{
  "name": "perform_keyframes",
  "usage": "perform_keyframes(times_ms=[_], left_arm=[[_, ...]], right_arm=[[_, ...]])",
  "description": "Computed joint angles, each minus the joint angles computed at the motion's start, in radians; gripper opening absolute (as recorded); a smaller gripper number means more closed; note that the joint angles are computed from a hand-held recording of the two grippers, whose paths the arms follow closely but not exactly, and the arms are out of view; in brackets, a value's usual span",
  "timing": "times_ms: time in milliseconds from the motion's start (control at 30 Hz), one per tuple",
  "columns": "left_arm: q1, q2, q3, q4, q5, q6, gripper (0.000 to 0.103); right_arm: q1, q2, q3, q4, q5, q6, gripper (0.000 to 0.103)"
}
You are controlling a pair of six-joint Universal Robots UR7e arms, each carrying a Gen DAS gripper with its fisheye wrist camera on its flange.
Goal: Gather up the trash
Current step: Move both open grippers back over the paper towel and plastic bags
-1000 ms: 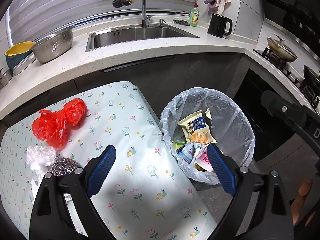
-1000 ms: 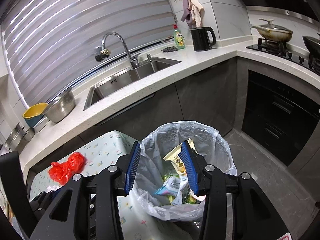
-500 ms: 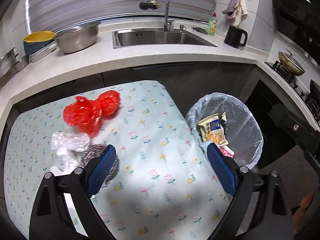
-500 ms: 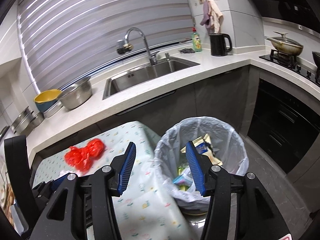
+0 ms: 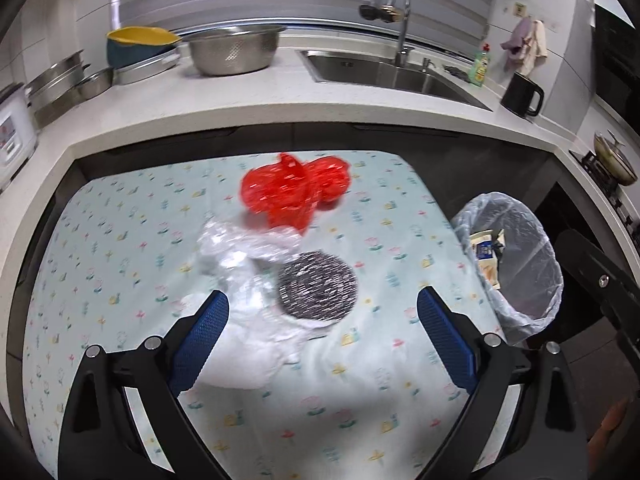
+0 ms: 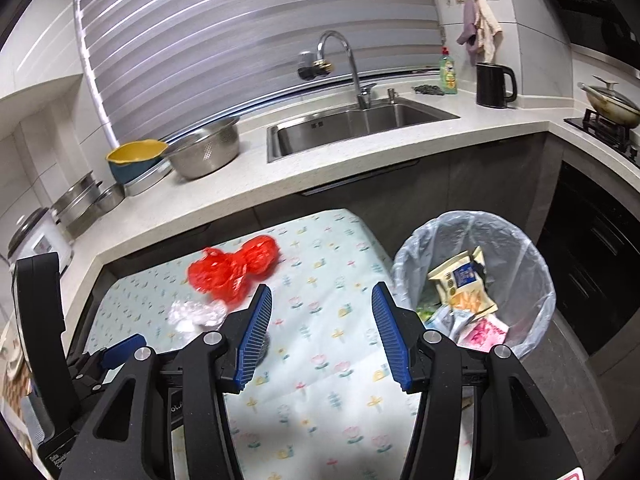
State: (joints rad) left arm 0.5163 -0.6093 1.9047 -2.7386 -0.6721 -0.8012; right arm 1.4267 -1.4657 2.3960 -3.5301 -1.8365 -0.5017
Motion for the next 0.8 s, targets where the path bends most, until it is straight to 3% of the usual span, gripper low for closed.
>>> perform_keyframes(times_ms=[433,800], left_arm=[[0.052,-0.104,0.167,0.032,-0.022,-0.145,0.092],[0.111,-0.065,0.174,-0.077,-0.090,-0.098,0.094]], right_arm=[[0.068,0.139,0.019,-0.046,-0.048,0.022,0.051],[0.067,0.236,-0.010,-0.051,-0.072,0.027,0.051]])
